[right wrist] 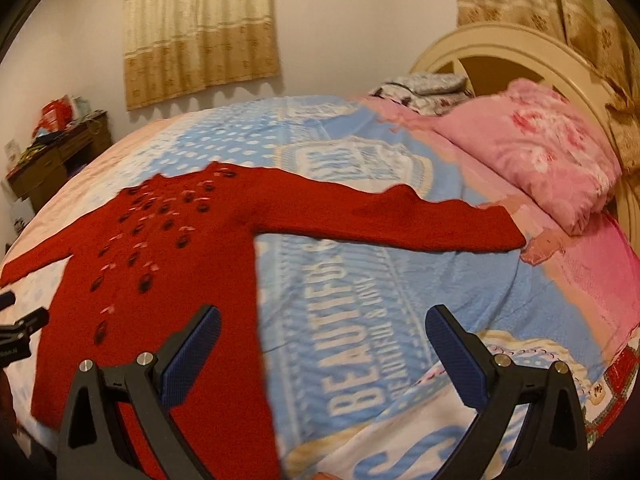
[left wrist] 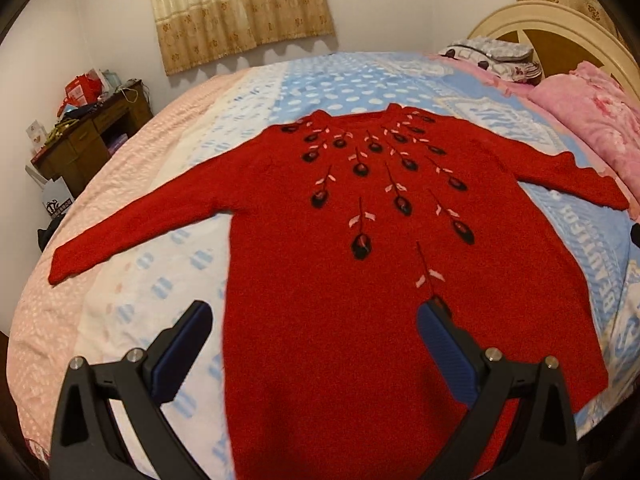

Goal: Fold small clothes
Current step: 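Move the right gripper to the sleeve cuff and grasp it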

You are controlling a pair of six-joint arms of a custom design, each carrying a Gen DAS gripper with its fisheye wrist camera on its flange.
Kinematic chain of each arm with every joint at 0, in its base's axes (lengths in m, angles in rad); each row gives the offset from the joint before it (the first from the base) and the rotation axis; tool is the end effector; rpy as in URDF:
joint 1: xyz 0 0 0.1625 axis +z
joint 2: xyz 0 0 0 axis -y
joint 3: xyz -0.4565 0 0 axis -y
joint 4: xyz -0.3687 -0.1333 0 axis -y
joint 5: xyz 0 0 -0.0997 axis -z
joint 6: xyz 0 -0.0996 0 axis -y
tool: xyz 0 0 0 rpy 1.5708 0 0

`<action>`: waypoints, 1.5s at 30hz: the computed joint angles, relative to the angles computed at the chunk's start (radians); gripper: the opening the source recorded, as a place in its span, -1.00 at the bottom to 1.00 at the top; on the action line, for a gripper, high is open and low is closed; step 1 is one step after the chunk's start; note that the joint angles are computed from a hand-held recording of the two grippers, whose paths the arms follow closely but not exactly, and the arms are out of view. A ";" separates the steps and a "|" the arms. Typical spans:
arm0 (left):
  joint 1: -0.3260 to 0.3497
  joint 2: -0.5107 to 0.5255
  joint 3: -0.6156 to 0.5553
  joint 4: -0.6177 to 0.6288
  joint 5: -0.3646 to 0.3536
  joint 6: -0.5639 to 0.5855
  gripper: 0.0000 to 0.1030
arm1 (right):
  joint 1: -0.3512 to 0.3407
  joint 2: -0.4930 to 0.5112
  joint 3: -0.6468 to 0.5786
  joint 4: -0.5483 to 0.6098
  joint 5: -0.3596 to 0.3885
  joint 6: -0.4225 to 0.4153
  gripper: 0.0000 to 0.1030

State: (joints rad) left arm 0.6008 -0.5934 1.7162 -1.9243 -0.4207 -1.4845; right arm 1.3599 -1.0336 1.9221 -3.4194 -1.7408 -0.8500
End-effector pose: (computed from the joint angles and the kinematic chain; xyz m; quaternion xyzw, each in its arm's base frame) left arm -0.3529 -0.5137 -0.0131 -0.0005 0.8042 -0.3686 0.4663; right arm -0.0125 -0.6147 0.2939 0.2404 -0.8513 0.3588 0.2978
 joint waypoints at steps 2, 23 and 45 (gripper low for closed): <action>0.017 0.014 -0.025 -0.007 0.001 0.022 1.00 | -0.007 0.019 -0.035 0.014 -0.012 0.008 0.98; 0.139 0.085 -0.210 0.088 0.081 0.030 1.00 | -0.093 0.176 -0.563 0.291 -0.139 0.205 0.98; 0.183 0.078 -0.198 -0.038 0.050 0.123 1.00 | -0.113 0.419 -1.139 0.710 -0.236 0.247 0.10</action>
